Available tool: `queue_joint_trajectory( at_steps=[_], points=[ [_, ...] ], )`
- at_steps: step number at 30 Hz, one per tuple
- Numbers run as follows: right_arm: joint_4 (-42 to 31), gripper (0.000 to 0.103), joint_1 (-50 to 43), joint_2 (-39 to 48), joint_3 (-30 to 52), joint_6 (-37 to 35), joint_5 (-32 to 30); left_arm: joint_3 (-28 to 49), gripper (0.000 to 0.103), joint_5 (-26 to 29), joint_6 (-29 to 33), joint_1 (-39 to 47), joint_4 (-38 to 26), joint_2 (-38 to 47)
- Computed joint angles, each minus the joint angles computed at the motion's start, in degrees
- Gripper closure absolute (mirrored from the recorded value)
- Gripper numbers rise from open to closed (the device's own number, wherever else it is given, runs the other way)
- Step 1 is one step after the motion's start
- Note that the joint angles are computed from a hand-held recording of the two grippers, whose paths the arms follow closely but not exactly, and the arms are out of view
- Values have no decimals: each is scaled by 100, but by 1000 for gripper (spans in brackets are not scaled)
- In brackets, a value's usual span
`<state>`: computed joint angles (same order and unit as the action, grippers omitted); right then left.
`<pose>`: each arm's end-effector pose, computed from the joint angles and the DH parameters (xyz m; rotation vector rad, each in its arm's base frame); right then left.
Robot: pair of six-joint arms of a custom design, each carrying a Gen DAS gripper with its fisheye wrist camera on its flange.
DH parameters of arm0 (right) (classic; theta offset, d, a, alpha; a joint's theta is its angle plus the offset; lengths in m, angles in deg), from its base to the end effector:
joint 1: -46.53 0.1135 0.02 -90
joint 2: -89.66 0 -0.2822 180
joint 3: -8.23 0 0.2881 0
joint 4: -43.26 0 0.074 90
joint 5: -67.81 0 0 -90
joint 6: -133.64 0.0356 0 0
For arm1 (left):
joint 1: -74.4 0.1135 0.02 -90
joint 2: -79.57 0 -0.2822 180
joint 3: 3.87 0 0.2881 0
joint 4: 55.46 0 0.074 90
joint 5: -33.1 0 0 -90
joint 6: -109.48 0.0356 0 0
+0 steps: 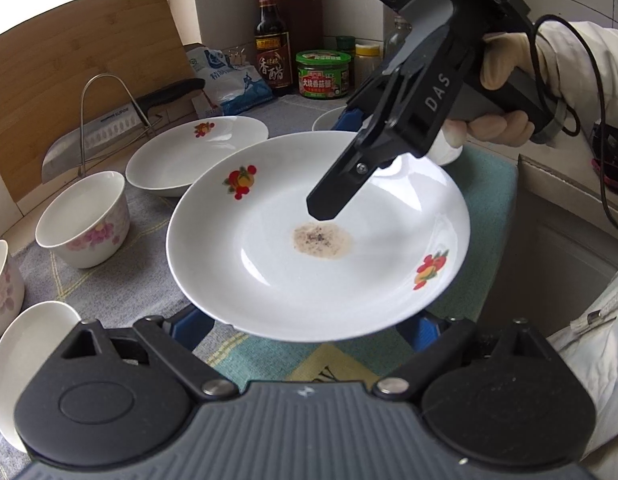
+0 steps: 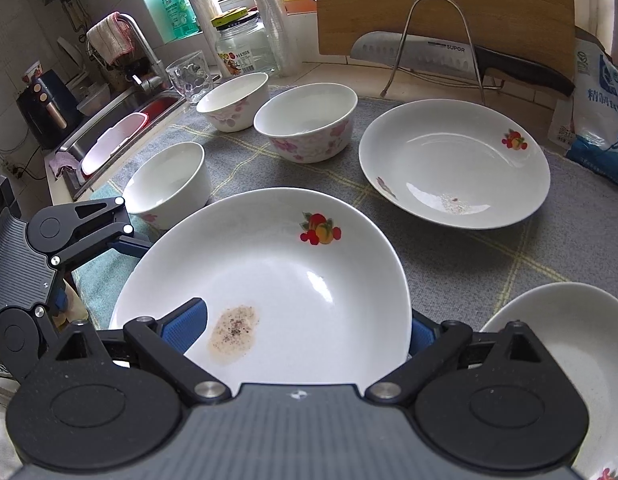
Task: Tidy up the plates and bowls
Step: 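Carry the stained plate with the right tool over another white plate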
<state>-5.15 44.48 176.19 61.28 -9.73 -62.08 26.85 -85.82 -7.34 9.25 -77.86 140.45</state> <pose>0.2582 0.0136 0.1360 -1.1850 2.3123 0.7488 0.0979 -0.1703 0.1318 0.5739 2.2728 -0.1507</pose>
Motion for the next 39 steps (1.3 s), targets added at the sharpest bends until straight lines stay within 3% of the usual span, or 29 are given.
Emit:
queue_joint_trajectory(
  at_steps=[12, 21, 39],
  points=[
    [-438, 2, -1249, 374, 486, -648, -107, 810, 7, 876, 1200, 708, 1220, 1467],
    [-534, 2, -2046, 709, 816, -846, -132, 1590, 7, 1407, 1684, 887, 1787, 2639],
    [-345, 2, -2560, 1321, 1268, -727, -127, 2525, 7, 1945, 1977, 1222, 1740, 3620]
  ],
)
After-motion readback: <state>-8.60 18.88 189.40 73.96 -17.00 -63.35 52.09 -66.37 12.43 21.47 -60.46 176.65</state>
